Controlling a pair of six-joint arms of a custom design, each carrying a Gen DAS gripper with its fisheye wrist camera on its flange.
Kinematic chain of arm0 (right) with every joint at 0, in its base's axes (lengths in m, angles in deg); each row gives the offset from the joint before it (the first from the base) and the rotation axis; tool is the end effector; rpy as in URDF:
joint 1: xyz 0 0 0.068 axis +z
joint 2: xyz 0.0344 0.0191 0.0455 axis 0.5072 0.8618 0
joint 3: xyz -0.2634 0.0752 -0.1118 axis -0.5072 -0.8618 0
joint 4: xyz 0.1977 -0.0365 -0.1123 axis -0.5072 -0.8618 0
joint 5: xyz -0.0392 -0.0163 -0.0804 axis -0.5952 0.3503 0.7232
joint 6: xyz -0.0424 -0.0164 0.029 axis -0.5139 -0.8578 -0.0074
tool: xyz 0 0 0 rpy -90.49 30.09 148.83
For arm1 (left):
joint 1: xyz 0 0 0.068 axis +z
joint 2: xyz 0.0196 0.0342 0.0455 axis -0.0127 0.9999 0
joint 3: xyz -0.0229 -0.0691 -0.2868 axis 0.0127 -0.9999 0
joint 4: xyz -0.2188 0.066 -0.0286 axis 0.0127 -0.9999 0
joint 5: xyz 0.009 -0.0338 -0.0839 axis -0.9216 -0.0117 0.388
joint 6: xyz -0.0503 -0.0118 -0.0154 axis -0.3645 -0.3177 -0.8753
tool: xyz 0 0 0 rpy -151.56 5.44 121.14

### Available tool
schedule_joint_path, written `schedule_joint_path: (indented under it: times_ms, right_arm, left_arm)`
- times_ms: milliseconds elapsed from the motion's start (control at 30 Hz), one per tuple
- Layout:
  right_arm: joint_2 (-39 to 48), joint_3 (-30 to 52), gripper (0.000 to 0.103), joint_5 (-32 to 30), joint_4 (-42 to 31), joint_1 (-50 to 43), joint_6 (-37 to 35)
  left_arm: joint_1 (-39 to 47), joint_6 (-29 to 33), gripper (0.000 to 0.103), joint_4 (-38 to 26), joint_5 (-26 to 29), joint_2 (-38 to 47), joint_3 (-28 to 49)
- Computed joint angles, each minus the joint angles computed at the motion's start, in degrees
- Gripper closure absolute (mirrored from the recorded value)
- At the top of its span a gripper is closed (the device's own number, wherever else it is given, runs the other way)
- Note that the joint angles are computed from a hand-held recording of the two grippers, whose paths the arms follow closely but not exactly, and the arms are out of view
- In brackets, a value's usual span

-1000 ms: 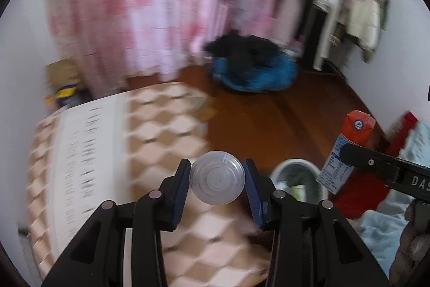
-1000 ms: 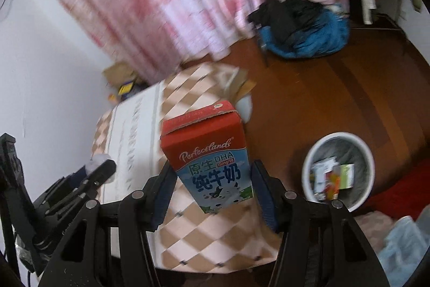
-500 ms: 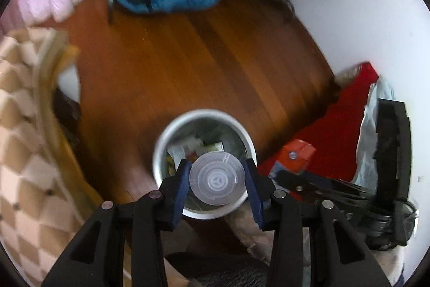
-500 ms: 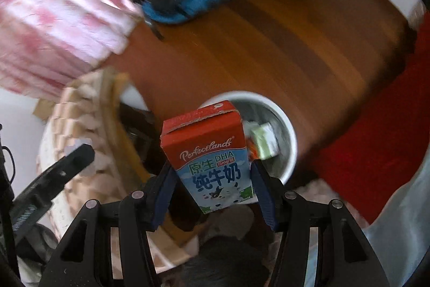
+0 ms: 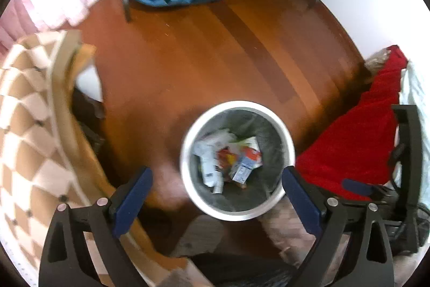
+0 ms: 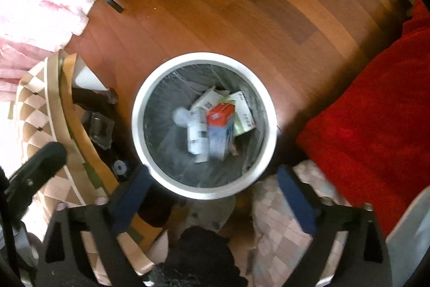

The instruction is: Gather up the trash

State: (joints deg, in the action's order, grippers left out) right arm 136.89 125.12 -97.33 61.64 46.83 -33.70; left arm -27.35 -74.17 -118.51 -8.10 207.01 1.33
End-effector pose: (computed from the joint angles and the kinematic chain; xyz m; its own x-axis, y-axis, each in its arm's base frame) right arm 0.2922 0.0909 0.1188 -0.8984 0.4365 0.0481 0.4387 0.8871 0.1434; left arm 0.3590 -0.1870 0.1833 -0.9378 0.2885 -0.1932 0.3263 0.9225 -0.2062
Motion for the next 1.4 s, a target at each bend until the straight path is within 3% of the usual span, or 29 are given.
schedule_joint_path:
  times_ms: [167, 533, 933, 1400]
  right_arm:
    - [-5.0, -0.6, 0.000, 2.0, -3.9, 3.2, 2.3]
    - [-23.5, 1.5, 0.000, 5.7, -15.8, 15.4, 12.7]
    - [-35.2, 20.6, 0.000, 17.2, -36.1, 36.2, 27.1]
    - [-29.5, 51.1, 0.000, 32.0, -57.1, 56.9, 38.6]
  left_arm:
    - [-0.3, 1.5, 0.005, 1.4, -6.0, -7.6, -6.5]
    - [2.9, 4.2, 0.005, -4.3, -5.1, -27.4, -12.8]
    - [8.9, 8.4, 0.004, -18.5, 2.1, -43.6, -7.6]
    - [22.4, 16.6, 0.004, -32.6, 14.6, -49.5, 3.1]
